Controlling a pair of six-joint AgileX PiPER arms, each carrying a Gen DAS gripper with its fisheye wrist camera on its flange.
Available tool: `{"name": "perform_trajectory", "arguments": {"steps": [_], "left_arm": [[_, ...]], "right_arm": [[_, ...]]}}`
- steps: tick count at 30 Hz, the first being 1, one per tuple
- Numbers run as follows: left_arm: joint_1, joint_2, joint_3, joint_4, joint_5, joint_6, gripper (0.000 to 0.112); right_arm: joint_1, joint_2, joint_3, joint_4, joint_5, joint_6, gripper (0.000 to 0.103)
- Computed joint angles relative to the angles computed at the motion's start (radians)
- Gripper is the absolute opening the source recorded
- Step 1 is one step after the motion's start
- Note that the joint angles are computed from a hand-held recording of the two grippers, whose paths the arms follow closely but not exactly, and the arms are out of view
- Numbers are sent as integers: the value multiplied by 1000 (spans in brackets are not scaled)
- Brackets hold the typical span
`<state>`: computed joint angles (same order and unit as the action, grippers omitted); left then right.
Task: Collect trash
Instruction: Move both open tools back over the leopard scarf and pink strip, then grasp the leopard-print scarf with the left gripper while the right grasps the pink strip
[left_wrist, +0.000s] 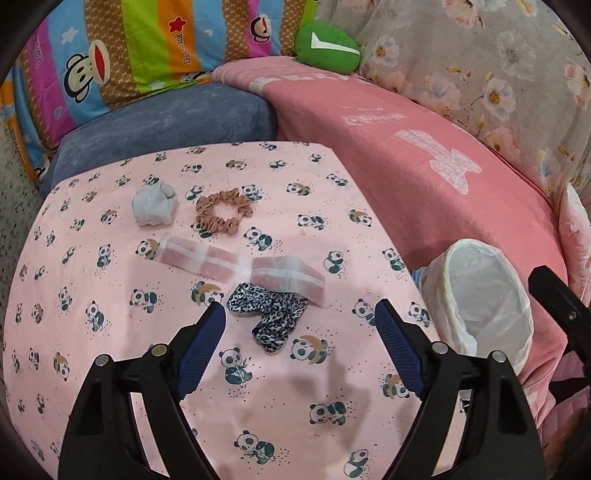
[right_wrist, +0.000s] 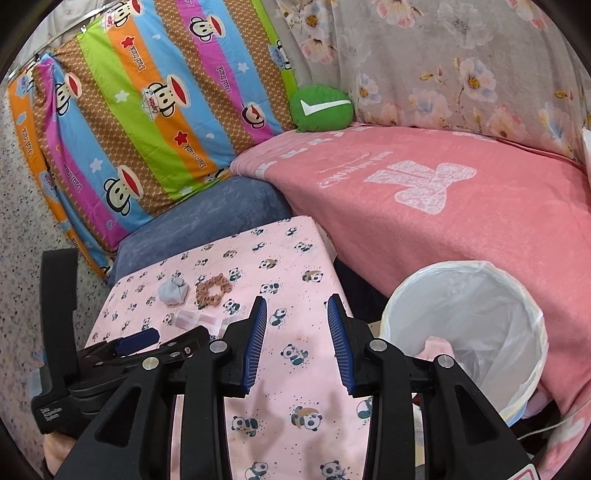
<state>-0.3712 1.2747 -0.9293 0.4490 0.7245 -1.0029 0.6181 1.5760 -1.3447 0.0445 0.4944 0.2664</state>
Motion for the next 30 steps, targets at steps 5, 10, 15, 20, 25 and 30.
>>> {"name": "perform_trajectory", "arguments": {"steps": [5,10,15,20,25,30], "left_arm": [[90,39,53,-106,-89,83,79],[175,91,84,-225,-169,202,78],[258,130,105,-409,-231,401,61],[316,123,140,-563,-264,586,25],[384,63,175,-632,-263,681,20],[502,-7,200,-692,-239,775,20]], "right_arm": [[23,60,-20,5,-2,7,36],[36,128,-56,17,-2,2,36],[52,205,-115,19,11,5,36],[72,291,-193,28,33,-2,36],[95,383,-294,51,71,-25,36],[124,477,-406,52,104,-21,50]]}}
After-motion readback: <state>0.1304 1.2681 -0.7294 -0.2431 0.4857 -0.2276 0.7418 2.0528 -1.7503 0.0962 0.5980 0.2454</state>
